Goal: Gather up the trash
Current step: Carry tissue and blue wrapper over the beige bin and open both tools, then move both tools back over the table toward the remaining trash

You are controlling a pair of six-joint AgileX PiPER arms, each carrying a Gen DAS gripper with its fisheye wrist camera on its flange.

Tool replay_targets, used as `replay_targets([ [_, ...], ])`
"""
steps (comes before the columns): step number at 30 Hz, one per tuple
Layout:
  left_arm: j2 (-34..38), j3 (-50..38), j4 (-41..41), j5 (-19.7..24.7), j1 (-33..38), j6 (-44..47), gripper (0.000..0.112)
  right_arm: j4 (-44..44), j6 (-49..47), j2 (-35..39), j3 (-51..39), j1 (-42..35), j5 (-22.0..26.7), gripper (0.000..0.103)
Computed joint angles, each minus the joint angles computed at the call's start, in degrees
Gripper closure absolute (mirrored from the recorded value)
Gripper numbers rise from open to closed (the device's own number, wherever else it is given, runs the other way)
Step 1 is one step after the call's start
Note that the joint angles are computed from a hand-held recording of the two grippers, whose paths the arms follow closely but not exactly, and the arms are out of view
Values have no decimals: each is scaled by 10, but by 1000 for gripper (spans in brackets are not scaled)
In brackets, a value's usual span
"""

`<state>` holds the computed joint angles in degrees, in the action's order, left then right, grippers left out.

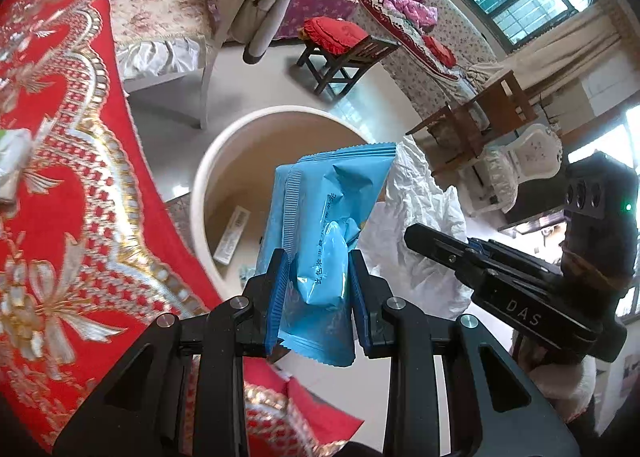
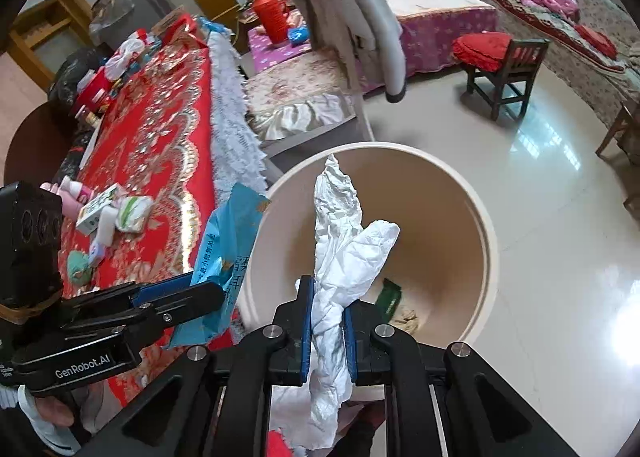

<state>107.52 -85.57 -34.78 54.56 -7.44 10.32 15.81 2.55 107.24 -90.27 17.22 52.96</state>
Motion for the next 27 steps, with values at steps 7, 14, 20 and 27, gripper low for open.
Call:
replay_targets([
  [7,16,-15,-30,-1,-3,-3,62,-3,9,-10,23,-20,-11,61],
  [14,8,-17,6,0,-9,-20,62,18,-4,-13,33,-27,-8,61],
  [20,-22,10,43,-15,-5,-32,62,20,2,-9,29,-11,-7,61],
  [27,-53,48,60,-34,16,-32,62,6,17,-6,11,14,-4,61],
])
